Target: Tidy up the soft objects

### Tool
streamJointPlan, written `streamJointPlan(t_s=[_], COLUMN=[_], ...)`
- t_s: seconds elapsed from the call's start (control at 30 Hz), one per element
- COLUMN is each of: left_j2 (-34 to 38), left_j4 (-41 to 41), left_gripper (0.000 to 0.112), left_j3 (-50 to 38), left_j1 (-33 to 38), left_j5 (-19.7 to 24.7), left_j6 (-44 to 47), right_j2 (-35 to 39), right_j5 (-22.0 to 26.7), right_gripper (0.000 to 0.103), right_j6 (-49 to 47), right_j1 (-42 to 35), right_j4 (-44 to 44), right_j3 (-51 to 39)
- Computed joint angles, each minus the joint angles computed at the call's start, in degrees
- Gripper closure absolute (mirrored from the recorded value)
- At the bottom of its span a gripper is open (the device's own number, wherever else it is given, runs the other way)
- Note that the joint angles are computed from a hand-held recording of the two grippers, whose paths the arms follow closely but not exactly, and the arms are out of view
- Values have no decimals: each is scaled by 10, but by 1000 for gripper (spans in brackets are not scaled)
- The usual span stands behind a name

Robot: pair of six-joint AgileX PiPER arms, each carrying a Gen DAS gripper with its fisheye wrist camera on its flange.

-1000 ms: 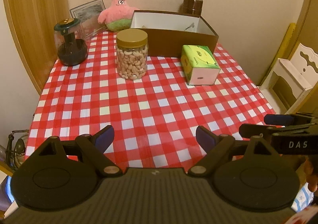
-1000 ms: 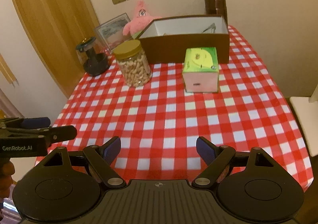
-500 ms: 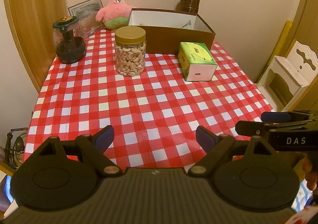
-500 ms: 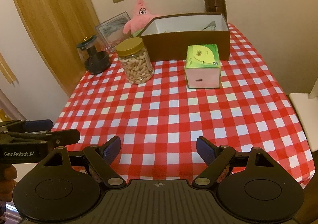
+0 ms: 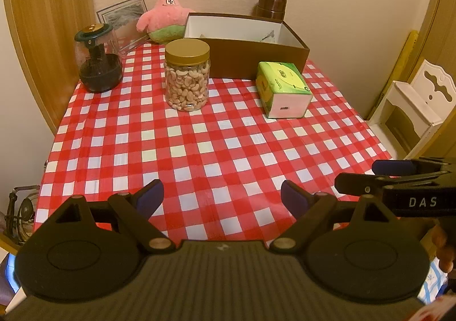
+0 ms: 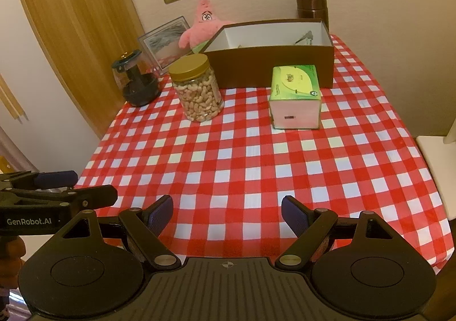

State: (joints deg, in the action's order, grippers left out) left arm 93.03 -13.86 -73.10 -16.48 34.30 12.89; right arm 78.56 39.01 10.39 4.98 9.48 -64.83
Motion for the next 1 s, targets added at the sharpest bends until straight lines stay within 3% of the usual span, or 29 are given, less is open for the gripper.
streamJointPlan(t_s=[1.0], left_j2=[3], left_j4=[1], left_gripper=[24], left_j3=[-4], left_j1=[-1], left_j5=[1], left_j6=[-3], right_j2=[6], right_j5=[1], right_gripper=[20], right_j6=[2], right_j1=[1], right_j4=[-2], right_j3=[-9])
